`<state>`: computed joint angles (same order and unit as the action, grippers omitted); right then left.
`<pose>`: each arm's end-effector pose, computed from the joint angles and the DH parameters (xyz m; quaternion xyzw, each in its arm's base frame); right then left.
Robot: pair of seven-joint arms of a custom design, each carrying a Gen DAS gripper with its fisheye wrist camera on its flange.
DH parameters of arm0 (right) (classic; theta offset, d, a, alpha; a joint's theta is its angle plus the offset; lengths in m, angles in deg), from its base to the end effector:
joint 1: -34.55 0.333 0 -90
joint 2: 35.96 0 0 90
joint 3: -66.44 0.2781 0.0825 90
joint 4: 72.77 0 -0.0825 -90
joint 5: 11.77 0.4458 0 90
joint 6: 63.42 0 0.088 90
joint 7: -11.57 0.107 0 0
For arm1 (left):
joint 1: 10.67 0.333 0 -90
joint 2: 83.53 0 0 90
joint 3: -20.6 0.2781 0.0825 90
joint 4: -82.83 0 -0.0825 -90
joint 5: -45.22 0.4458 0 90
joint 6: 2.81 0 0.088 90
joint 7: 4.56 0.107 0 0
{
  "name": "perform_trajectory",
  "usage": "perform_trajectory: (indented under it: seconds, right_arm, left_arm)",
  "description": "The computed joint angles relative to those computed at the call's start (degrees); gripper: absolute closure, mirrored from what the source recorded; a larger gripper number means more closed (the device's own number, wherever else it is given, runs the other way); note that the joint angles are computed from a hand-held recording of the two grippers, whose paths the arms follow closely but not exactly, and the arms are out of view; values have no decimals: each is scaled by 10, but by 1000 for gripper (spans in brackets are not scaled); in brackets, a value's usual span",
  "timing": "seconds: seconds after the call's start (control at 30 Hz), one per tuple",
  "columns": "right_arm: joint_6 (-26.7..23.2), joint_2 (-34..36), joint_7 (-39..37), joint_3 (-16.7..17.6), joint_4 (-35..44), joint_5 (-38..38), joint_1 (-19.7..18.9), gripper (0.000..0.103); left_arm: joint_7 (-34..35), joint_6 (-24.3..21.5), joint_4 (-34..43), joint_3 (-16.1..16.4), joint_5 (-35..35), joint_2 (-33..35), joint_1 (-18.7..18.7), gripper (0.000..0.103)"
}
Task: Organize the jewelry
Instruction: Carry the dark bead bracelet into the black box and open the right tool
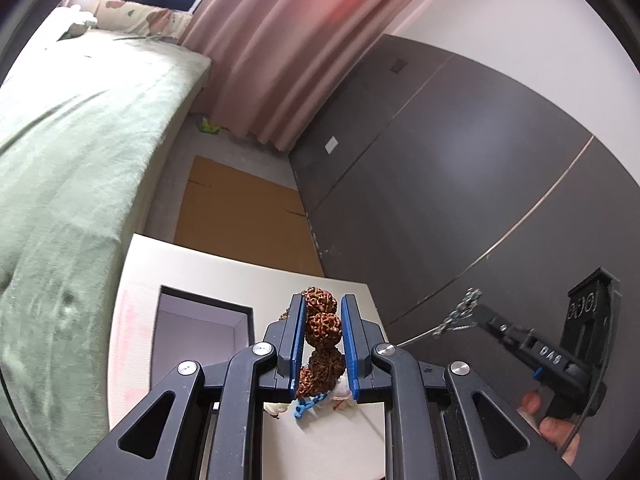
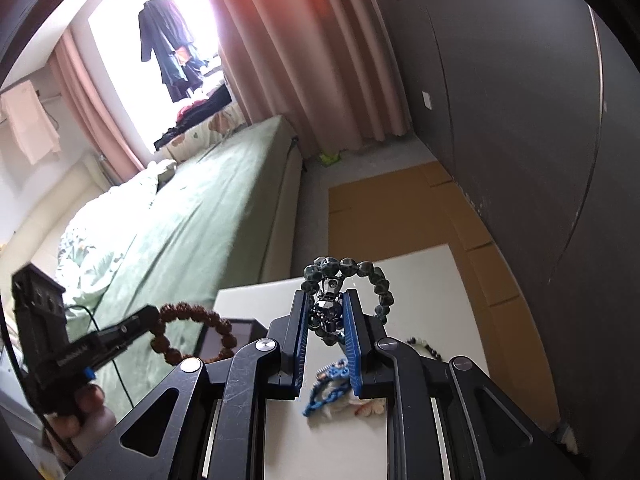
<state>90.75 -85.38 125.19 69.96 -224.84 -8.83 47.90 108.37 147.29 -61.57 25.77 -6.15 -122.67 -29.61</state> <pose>0.4157 0.1257 0.5611 -0.5867 0.6835 -0.1869 0.3920 0.4678 -0.0940 0.5386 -0.6088 0.6187 -0.4964 0.0127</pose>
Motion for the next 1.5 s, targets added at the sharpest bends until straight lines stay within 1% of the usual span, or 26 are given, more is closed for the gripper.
perform_trajectory:
  seconds: [0.23,0.37,0.5,0.8,0.97,1.13,1.33,1.5]
  right_arm:
    - [-2,27,2,19,61,-12,3,85]
    - [-9,46,8,43,111,-36,0,85]
    - [-14,71,16,59,156,-57,-1,85]
    - [-20,117,37,87,237,-99,5,85]
    - [-18,148,35,89,269,-106,22,85]
    - [-11,178,25,83,280,-100,42,85]
    - [-3,208,8,66,260,-68,72,85]
    - [11,235,-14,40,228,-16,97,85]
  left_arm:
    - [-2,-4,-10,18,-5,-23,13,85]
    - [-6,-9,-16,25,-3,-34,23,85]
    - [-8,-9,-20,32,-4,-41,29,85]
    - [-3,-18,-22,46,-12,-47,42,85]
    - [-4,-21,-22,49,-14,-50,51,85]
    - [-4,-25,-22,51,-13,-49,60,85]
    - [-5,-25,-18,49,-12,-38,65,85]
    - [-14,-23,-12,46,-10,-23,73,85]
